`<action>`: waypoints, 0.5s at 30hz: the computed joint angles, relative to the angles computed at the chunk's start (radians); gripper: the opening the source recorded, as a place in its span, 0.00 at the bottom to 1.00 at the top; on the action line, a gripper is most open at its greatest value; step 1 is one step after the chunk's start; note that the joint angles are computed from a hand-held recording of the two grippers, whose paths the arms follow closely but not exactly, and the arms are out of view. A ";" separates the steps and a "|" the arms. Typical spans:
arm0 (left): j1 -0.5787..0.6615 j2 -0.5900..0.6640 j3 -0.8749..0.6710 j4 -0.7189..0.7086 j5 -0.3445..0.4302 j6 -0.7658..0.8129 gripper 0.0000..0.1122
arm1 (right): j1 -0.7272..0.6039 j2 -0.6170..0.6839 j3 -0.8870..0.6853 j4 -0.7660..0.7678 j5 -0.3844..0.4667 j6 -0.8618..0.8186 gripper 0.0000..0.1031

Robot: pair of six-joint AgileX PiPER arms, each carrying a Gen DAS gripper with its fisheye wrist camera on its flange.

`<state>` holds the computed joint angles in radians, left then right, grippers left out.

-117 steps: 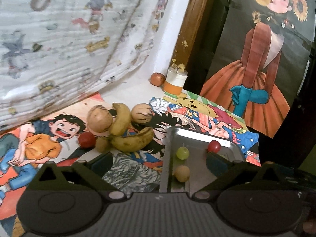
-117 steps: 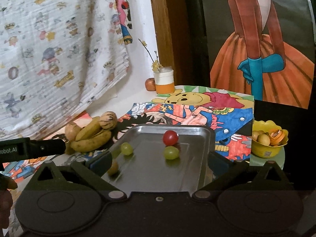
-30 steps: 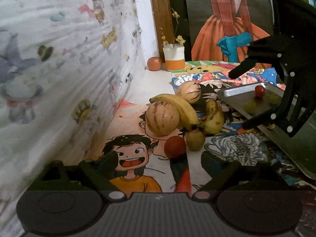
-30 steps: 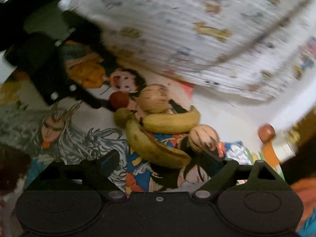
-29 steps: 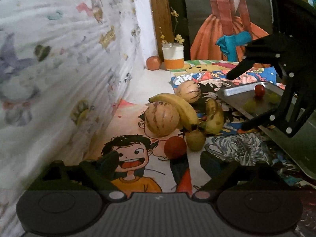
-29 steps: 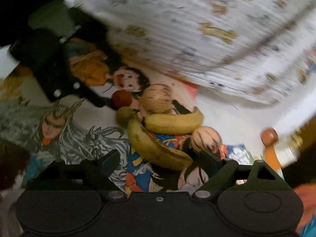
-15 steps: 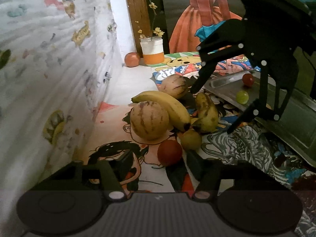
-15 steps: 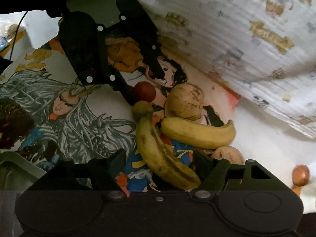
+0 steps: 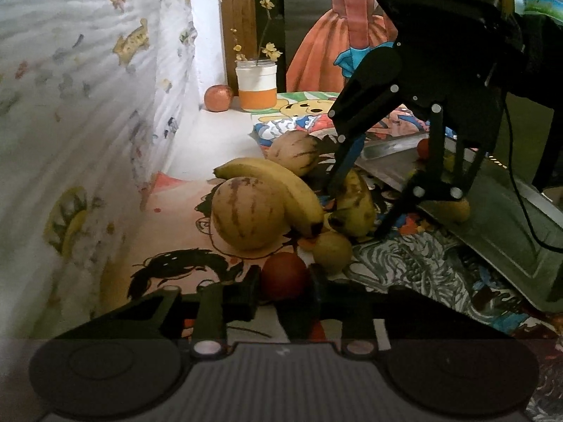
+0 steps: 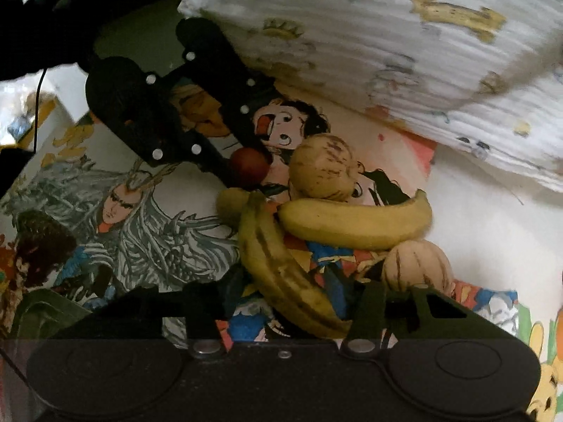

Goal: Organize fruits
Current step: 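Move the right gripper down toward the yellow bananas while the left follows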

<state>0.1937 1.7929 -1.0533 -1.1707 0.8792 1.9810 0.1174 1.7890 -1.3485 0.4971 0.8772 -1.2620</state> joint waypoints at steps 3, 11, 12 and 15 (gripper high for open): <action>0.000 -0.004 0.009 -0.008 -0.002 -0.012 0.27 | -0.005 -0.035 0.064 0.026 -0.060 -0.015 0.50; -0.008 -0.092 0.114 -0.076 -0.148 -0.100 0.27 | 0.155 -0.151 0.261 -0.241 -0.370 0.372 0.50; -0.007 -0.102 0.126 -0.084 -0.162 -0.111 0.27 | 0.170 -0.149 0.264 -0.285 -0.386 0.434 0.49; -0.006 -0.115 0.141 -0.102 -0.186 -0.157 0.27 | 0.175 -0.141 0.252 -0.309 -0.381 0.490 0.49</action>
<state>0.1876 1.6784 -0.9121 -1.2726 0.6934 1.8245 0.2927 1.6476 -1.0964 0.1881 0.4962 -0.7717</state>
